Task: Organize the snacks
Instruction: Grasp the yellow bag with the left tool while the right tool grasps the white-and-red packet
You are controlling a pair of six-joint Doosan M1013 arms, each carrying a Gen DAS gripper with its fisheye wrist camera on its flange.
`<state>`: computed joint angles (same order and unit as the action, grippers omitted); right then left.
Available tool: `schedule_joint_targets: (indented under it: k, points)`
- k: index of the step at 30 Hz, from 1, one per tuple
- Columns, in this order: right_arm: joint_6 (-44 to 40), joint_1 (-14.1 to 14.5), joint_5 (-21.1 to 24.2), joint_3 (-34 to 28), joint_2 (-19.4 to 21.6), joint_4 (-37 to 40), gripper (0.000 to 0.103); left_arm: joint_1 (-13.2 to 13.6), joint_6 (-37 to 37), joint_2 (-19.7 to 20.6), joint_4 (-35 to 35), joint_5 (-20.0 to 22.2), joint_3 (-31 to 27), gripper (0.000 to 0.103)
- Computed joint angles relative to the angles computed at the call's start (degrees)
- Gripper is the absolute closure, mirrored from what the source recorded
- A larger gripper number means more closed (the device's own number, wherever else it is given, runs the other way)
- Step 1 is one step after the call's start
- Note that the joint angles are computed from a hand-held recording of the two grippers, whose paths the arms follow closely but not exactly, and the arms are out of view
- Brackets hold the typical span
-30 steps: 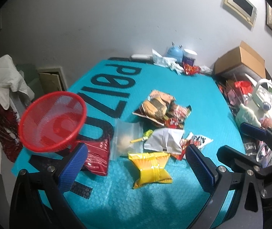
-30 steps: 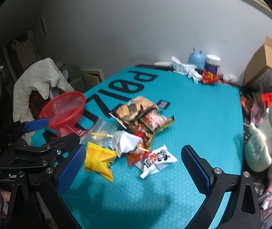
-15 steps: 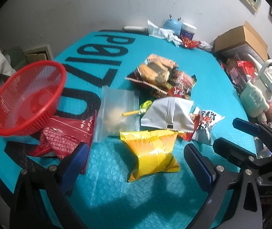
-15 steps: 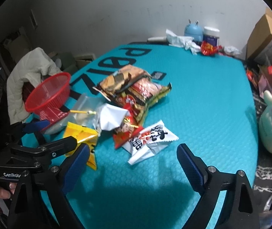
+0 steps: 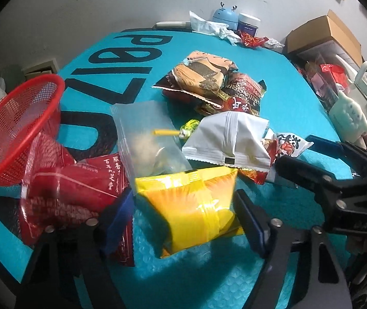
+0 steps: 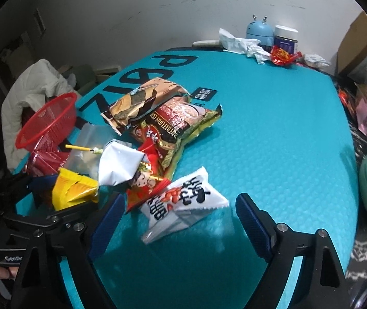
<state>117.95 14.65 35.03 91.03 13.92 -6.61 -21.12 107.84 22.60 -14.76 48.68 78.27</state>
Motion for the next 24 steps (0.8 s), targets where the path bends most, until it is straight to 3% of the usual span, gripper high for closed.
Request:
schedule_joint_targets:
  k: [3, 5, 12, 24]
  points:
    - [-1.9, -0.4, 0.1, -0.4, 0.7, 1.4, 0.019, 0.3, 1.2, 0.5, -2.2, 2.0, -0.5, 0.041]
    - [-4.7, -0.8, 0.7, -0.6, 1.2, 4.2, 0.035, 0.2, 1.6, 0.6, -2.5, 2.3, -0.5, 0.044]
    - [-5.2, -0.6, -1.6, 0.7, 0.3, 5.2, 0.061, 0.1, 3.0, 0.2, -3.2, 1.3, 0.3, 0.053]
    - [-1.3, 0.3, -2.6, 3.4, -2.3, 3.3, 0.065, 0.3, 3.9, -1.4, -4.3, 0.3, 2.1, 0.055]
